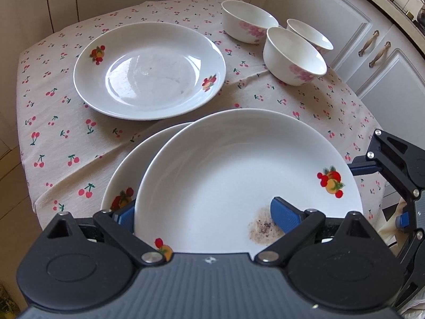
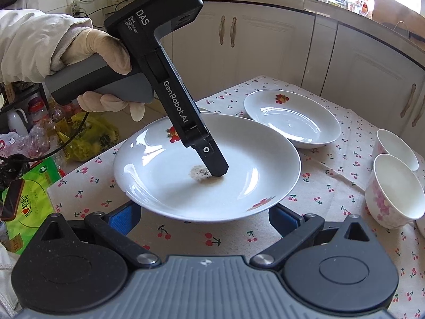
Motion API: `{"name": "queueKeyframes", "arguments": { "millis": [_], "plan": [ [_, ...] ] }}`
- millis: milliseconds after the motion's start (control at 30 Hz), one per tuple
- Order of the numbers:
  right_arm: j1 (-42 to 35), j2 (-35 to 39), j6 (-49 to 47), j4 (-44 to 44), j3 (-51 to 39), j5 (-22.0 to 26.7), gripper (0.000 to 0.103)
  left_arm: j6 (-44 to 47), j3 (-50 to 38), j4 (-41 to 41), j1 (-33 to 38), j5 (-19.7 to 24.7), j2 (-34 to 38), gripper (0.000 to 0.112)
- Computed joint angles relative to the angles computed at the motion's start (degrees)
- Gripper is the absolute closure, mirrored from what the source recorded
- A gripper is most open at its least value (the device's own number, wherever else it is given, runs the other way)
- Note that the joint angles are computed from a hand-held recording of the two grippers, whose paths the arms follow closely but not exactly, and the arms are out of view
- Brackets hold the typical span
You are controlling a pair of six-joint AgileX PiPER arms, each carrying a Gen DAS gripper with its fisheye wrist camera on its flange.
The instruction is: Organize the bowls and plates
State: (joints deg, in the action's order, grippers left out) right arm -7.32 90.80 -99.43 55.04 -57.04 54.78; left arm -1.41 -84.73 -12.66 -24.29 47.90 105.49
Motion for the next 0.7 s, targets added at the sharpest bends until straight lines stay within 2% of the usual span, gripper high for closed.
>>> {"name": "queueKeyframes", "arguments": {
  "millis": [700],
  "plan": [
    [0.2, 0.2, -1.2, 0.3, 0.1, 0.7, 0.000, -3.3, -2.2, 5.3, -1.1, 2.7, 0.2, 0.015]
  ]
}}
